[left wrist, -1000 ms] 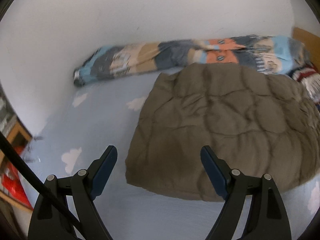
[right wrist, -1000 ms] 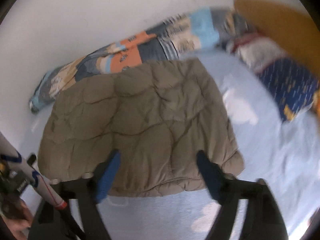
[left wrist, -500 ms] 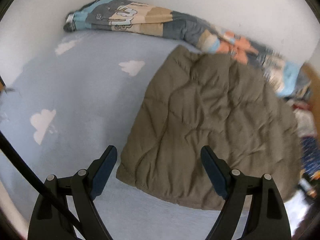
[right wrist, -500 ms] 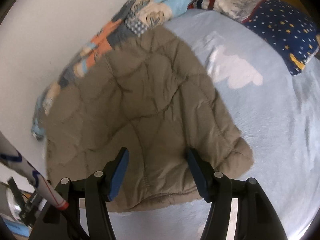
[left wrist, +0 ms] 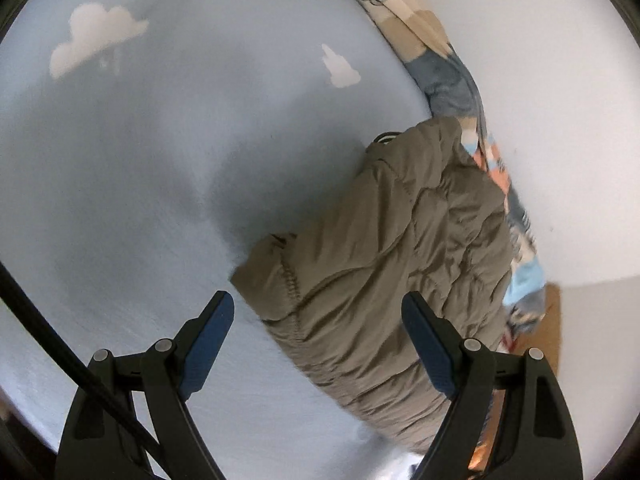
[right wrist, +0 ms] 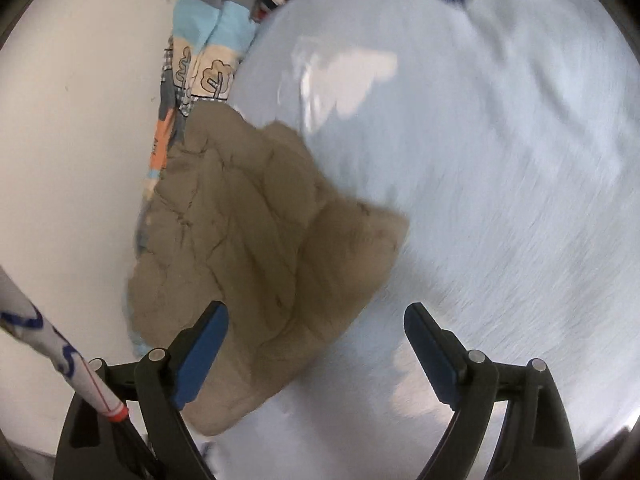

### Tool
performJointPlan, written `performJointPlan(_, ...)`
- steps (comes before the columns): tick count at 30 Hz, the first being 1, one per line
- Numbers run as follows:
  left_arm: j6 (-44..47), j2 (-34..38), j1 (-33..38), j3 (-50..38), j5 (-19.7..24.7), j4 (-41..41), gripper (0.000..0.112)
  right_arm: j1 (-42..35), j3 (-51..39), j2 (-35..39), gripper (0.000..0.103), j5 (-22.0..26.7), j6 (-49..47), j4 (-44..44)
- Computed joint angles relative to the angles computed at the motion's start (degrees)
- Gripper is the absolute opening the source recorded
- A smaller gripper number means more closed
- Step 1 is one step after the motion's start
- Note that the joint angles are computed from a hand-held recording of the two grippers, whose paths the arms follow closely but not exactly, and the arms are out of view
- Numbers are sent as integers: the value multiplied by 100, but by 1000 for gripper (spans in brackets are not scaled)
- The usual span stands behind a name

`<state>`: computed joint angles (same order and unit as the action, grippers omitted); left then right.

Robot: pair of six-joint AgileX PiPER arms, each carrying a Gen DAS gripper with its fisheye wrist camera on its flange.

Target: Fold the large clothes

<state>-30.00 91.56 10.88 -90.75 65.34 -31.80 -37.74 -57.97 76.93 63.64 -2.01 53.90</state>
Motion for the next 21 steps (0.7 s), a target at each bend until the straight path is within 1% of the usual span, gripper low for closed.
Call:
performJointPlan(2, -146, -87, -140, 222, -310, 5, 85, -28, 275, 46, 93, -10, -171, 431)
performJointPlan(3, -180, -105, -176, 276, -383, -2, 85, -6, 355, 53, 93, -73, -179, 517)
performJointPlan(5, -318, -94, -320, 356, -539, 98, 85, 81, 485, 38, 93, -336, -190, 670)
performJointPlan(9, -433, 14, -361, 351, -650, 177, 85, 290, 601, 186, 93, -837, -74, 916)
performJointPlan(13, -562, 163, -514, 268, -836, 402, 86, 446, 691, 457, 93, -1129, -129, 1265)
performJointPlan(16, -645, 219, -695, 228, -1005, 699, 86, 625, 569, 558, 93, -1462, -204, 1228)
performJointPlan(17, -647, 253, -762, 178, -1034, 821, 86, 708, 475, 611, 90, -1531, -206, 1147)
performJointPlan(18, -614, 323, -835, 49, -1022, 971, 85, 807, 387, 657, 80, -1627, -139, 973)
performJointPlan(19, -551, 371, -901, -65, -990, 1113, 77, 927, 239, 709, 75, -1698, 23, 659)
performJointPlan(20, -475, 450, -1030, -288, -889, 1391, 66, 959, 229, 645, 66, -1718, 56, 412)
performJointPlan(21, -441, 510, -1190, -516, -737, 1757, 62, 1092, 125, 584, 59, -1818, 232, 33)
